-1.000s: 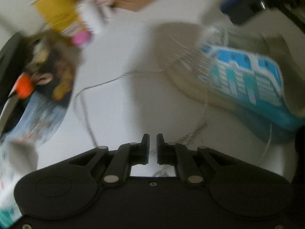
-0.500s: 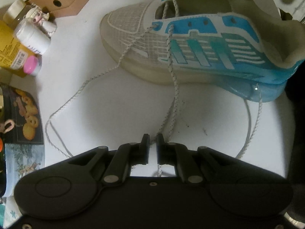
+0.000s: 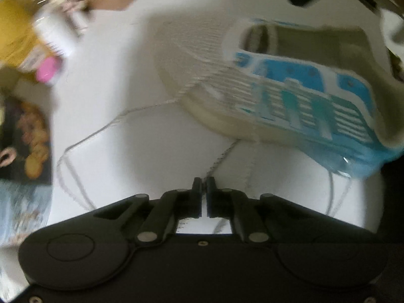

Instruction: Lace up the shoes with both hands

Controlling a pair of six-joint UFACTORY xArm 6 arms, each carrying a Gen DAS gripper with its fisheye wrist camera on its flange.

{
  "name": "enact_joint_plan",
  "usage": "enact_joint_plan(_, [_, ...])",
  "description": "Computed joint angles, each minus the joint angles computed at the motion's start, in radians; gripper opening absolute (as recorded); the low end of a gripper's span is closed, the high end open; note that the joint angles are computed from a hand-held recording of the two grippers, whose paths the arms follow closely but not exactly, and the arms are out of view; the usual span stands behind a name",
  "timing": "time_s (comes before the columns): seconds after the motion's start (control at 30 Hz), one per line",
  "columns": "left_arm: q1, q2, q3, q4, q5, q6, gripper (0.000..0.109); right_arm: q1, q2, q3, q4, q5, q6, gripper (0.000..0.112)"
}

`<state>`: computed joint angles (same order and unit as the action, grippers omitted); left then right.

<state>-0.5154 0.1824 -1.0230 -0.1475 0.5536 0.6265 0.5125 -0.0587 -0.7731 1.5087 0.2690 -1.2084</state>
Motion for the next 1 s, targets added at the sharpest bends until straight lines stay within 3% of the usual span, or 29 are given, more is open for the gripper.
enact_joint_plan(0.13, [0.009,-0.113,0.089,-0.019,-0.133,-0.141,0.001,-0.023,0.002,-0.016,0.039,0.057,-0.005,0.048])
enact_joint_plan(0.3, [-0.043,-0.163,0.128,-0.182,-0.295,-0.171,0.001,-0.117,0.022,-0.039,0.183,0.265,0.095,0.048])
enact_joint_plan(0.47, [-0.104,-0.206,0.141,-0.092,-0.352,-0.339,0.001,-0.18,0.022,-0.029,0.299,0.413,0.162,0.048])
enact_joint_plan(0.67, [-0.15,-0.271,0.185,0.089,-0.368,-0.561,0.001,-0.222,-0.015,0.005,0.335,0.511,0.176,0.046])
enact_joint_plan(0.73, [-0.155,-0.276,0.197,0.134,-0.385,-0.617,0.001,-0.23,-0.023,0.014,0.338,0.536,0.165,0.031])
enact_joint_plan(0.77, [-0.157,-0.281,0.203,0.16,-0.391,-0.646,0.001,-0.237,-0.027,0.021,0.336,0.561,0.16,0.012])
enact_joint_plan(0.8, [-0.16,-0.288,0.21,0.187,-0.394,-0.674,0.001,-0.241,-0.033,0.027,0.33,0.576,0.154,0.003])
enact_joint_plan(0.97, [-0.169,-0.313,0.227,0.353,-0.388,-0.837,0.001,-0.249,-0.07,0.059,0.329,0.603,0.124,0.003])
enact_joint_plan(1.0, [-0.168,-0.316,0.224,0.434,-0.377,-0.91,0.001,-0.25,-0.079,0.066,0.327,0.603,0.117,0.003])
